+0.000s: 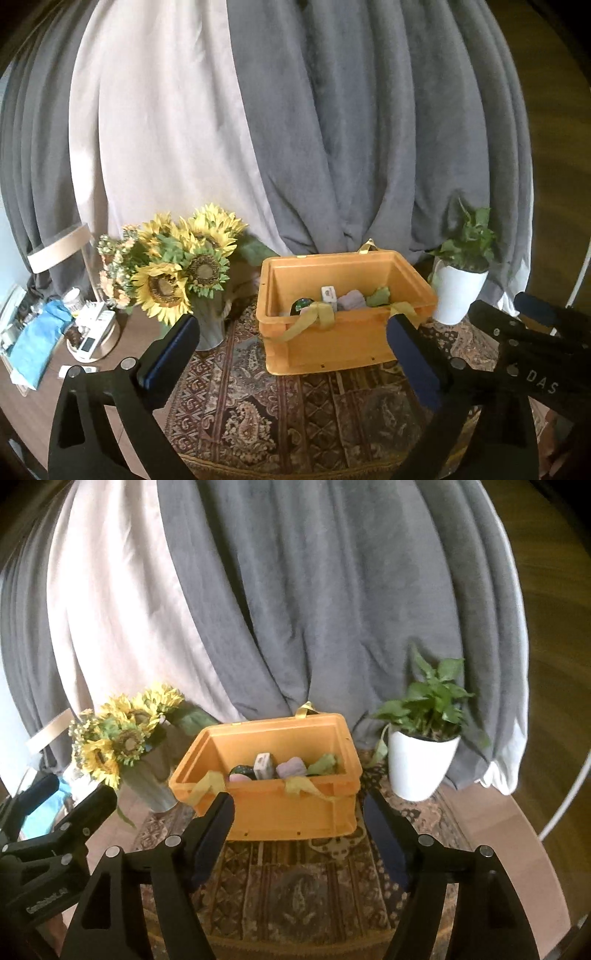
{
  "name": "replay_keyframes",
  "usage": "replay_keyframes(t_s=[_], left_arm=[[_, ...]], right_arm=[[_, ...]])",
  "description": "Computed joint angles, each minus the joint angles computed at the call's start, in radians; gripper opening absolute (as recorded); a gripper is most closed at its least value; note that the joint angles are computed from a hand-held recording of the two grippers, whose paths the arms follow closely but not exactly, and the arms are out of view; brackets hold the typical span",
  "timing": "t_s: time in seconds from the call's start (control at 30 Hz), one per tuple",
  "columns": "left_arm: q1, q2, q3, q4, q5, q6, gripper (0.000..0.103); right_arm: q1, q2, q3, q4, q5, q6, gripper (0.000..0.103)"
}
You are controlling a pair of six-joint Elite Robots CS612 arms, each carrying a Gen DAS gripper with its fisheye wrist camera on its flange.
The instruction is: Organize soft objects
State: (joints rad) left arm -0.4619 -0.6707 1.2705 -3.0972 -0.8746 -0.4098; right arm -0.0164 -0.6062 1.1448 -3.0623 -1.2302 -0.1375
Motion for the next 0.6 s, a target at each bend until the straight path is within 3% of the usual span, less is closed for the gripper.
replay_keyframes(t_s=[0.17, 0.6], left_arm=[[-0.023, -0.035, 0.061, -0.028, 0.008, -0.015, 0.103], [-0.127, -0.119, 0.221, -0.084, 0.203, -0.101, 0.103]], right_arm=[[-0.011, -0.053, 0.098, -0.078, -0.001, -0.004, 0.078], [-0.064, -0.175, 0.326, -0.250, 0.027, -0.036, 0.082]])
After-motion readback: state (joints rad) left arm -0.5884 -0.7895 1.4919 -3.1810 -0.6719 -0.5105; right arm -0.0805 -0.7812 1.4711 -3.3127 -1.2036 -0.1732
